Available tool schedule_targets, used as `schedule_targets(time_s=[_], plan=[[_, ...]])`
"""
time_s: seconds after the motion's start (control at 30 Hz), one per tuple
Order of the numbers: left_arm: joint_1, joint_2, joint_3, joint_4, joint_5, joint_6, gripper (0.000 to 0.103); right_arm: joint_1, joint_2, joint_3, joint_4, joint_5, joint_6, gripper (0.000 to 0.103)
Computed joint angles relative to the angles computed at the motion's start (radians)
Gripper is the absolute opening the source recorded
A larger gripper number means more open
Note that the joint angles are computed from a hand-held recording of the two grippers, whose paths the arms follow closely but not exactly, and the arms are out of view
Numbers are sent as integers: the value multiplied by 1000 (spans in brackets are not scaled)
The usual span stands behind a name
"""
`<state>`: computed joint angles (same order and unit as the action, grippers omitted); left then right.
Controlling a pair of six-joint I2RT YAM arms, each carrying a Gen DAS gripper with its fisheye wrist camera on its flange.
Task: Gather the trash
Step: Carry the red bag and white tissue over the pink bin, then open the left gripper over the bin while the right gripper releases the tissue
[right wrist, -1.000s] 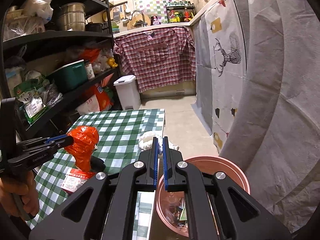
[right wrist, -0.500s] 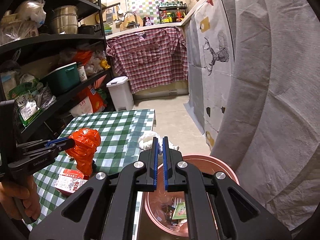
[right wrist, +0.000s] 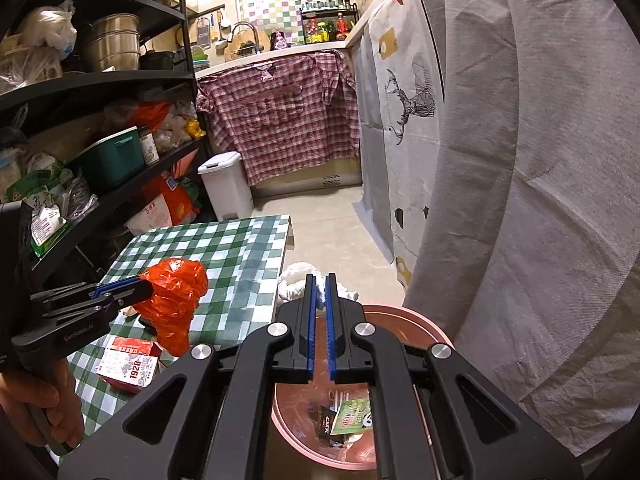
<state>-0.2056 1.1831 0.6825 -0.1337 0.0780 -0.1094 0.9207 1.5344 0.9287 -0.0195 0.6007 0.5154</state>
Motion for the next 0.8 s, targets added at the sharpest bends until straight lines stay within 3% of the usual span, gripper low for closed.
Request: schedule_targets(time_s=[0.8], plan=[[-166, 97, 44, 34, -45, -50, 13, -43, -27, -30, -31, -12, 30, 5]])
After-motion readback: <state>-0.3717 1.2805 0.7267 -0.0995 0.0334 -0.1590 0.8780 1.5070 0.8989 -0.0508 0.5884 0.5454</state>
